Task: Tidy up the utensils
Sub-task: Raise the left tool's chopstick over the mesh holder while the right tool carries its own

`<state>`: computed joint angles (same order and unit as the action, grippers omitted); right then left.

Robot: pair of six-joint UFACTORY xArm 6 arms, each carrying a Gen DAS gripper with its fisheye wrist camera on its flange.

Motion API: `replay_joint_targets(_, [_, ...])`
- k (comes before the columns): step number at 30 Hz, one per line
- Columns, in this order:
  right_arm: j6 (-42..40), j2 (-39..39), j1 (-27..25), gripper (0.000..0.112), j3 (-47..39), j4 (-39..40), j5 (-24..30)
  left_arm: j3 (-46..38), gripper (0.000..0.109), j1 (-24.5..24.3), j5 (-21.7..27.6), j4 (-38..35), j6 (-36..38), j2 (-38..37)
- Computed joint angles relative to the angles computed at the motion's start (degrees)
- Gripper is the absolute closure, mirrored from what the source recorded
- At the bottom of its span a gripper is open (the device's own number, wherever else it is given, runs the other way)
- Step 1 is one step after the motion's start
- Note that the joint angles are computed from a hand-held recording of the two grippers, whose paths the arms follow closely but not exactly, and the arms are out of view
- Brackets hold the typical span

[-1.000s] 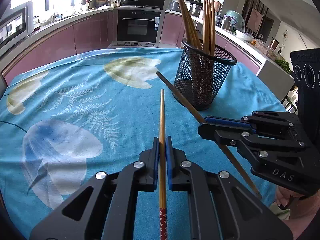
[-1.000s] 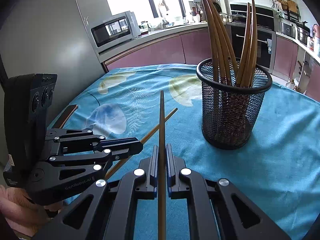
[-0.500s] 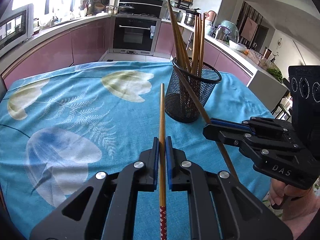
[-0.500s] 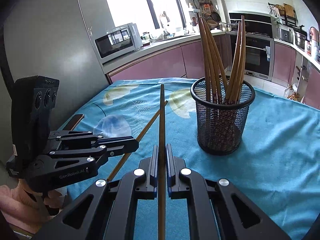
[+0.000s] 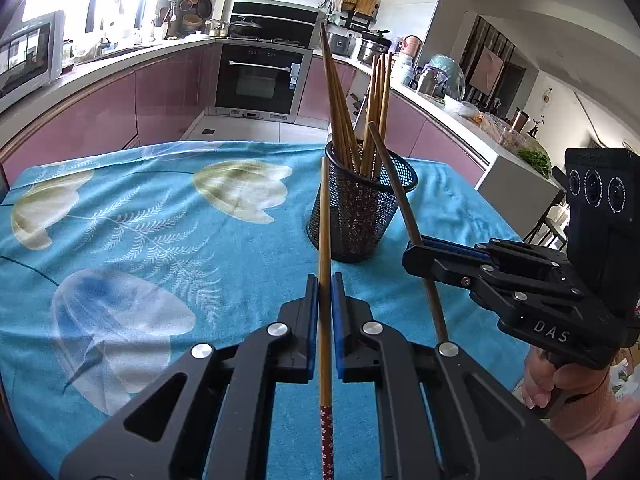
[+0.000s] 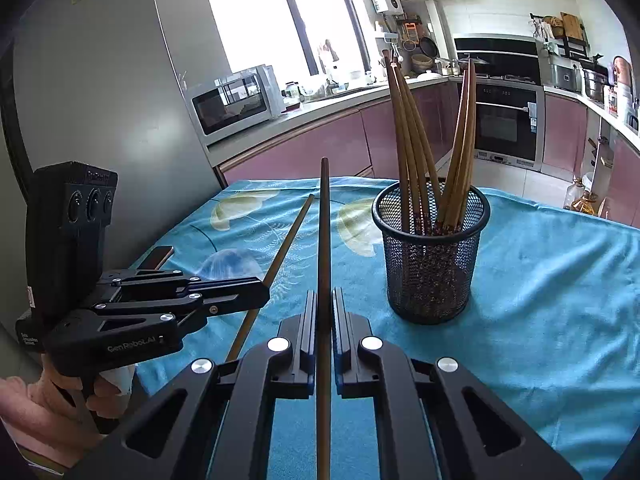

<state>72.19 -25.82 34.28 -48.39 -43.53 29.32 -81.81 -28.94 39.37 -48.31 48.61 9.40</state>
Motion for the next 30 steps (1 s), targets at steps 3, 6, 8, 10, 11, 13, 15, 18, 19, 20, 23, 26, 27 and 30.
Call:
replay_joint_targets(3, [0.61, -0.26, -0.10, 0.106, 0.05, -0.54, -0.14, 0.05, 0.101, -0.11, -0.03, -0.40, 0.33, -0.34])
replay_joint_targets(6, [1.17, -0.68, -0.19, 0.106, 0.29, -1.07, -0.27, 0.14, 0.101, -0.14, -0.05, -0.84, 0.65, -0.67])
replay_joint_targets(8, [1.53, -0.86, -0.20, 0.106, 0.36, -1.39, -0.15, 0.33, 0.101, -0.18, -0.10, -1.05, 0.74, -0.99])
replay_joint_targets(10, [2.00, -1.10, -0.29, 0.106, 0.45, -1.82, -0.22, 0.59, 0.101, -0.15, -0.12, -1.42, 1.03, -1.35])
replay_joint_targets(11, [2.40, -1.34, -0.28, 0.106, 0.59, -2.21, -0.19, 0.47, 0.101, -0.12, -0.11, -1.55, 1.11, -1.33])
replay_joint_targets(13, [3.03, -1.67, -0.30, 0.106, 0.65, -2.85, -0.15, 0.44, 0.101, -0.02, 0.00, -2.03, 1.42, -1.53])
replay_joint_targets(15, [3.68, -1.95, -0.38, 0.106, 0.67, -3.54, 0.01, 0.39, 0.101, 0.13, 0.32, -2.66, 1.75, -1.79])
replay_joint_targets(18, [4.35, -2.74, -0.67, 0.106, 1.09, -4.02, -0.31, 0.21, 0.101, 0.58, 1.07, -3.68, 2.37, -2.12])
replay_joint_targets(19, [4.52, -2.96, -0.80, 0.106, 1.17, -4.20, -0.36, 0.16, 0.101, 0.68, 1.25, -3.94, 2.53, -2.24])
replay_joint_targets(20, [4.72, -3.10, -0.80, 0.106, 1.13, -4.45, -0.20, 0.10, 0.101, 0.72, 1.39, -4.14, 2.55, -2.37])
replay_joint_targets(23, [5.25, -3.35, -0.97, 0.106, 0.86, -5.17, -0.13, -0.05, 0.101, 0.65, 1.35, -4.68, 2.85, -2.65])
replay_joint_targets(26, [5.50, -3.57, -1.12, 0.106, 0.64, -5.94, -0.07, -0.27, 0.101, 0.52, 1.27, -4.93, 3.03, -2.85])
replay_joint_targets(27, [5.61, -3.61, -1.16, 0.106, 0.55, -6.14, 0.01, -0.35, 0.101, 0.49, 1.23, -5.01, 3.06, -2.91])
replay_joint_targets(30, [6.02, -3.86, -1.41, 0.106, 0.50, -6.75, -0.23, -0.88, 0.101, 0.38, 1.24, -5.22, 3.18, -2.91])
